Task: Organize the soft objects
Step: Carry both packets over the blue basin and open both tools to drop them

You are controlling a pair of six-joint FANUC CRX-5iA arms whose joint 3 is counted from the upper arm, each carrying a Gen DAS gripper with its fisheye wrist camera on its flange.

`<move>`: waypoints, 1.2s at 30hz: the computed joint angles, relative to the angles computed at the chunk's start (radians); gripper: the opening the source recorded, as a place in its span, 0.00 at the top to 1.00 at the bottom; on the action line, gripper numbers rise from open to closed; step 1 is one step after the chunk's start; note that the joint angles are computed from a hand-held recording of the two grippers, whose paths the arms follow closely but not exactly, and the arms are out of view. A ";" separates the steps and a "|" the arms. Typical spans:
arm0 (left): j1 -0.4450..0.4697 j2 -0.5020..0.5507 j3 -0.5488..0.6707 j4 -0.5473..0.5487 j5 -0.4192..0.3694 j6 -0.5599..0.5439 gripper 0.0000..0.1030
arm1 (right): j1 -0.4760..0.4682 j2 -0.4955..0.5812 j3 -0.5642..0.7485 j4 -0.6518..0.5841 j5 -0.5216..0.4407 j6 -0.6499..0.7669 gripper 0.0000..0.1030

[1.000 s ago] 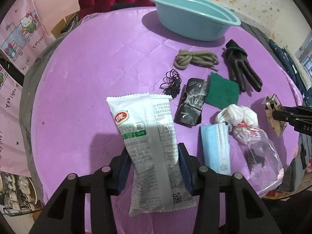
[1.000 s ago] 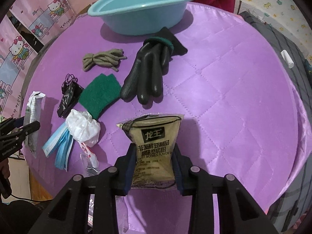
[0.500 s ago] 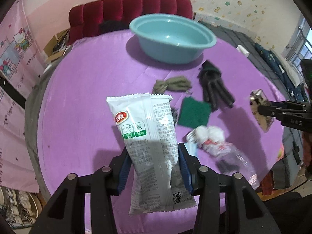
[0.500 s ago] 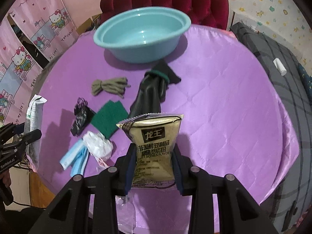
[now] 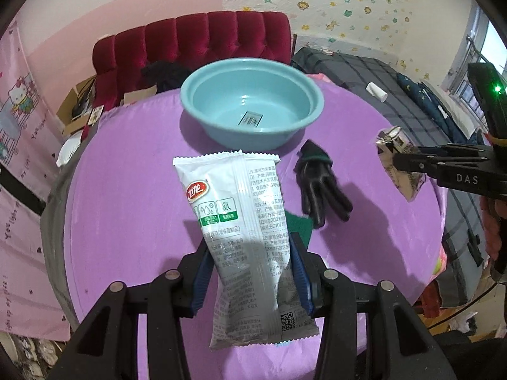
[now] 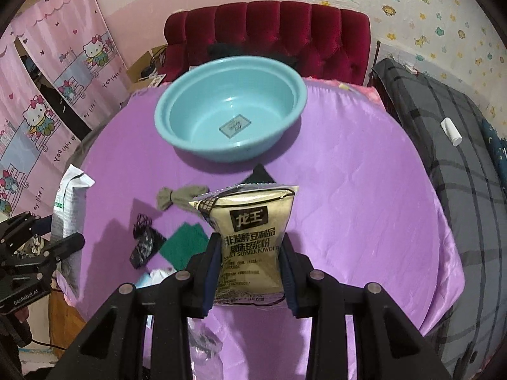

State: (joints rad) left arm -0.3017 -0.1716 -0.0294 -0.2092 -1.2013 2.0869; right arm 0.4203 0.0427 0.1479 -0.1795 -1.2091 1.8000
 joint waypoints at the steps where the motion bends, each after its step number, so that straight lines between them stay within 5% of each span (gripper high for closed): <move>1: 0.003 0.008 0.012 0.001 0.000 -0.008 0.51 | 0.001 0.009 0.016 0.001 -0.003 0.001 0.65; 36: 0.165 0.362 0.327 0.071 0.099 -0.252 0.51 | 0.029 0.408 0.511 -0.038 -0.045 -0.055 0.64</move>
State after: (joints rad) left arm -0.1366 0.1908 0.2977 -0.1383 -1.1024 1.8354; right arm 0.4496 0.4511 0.6592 -0.2177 -1.2539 1.7448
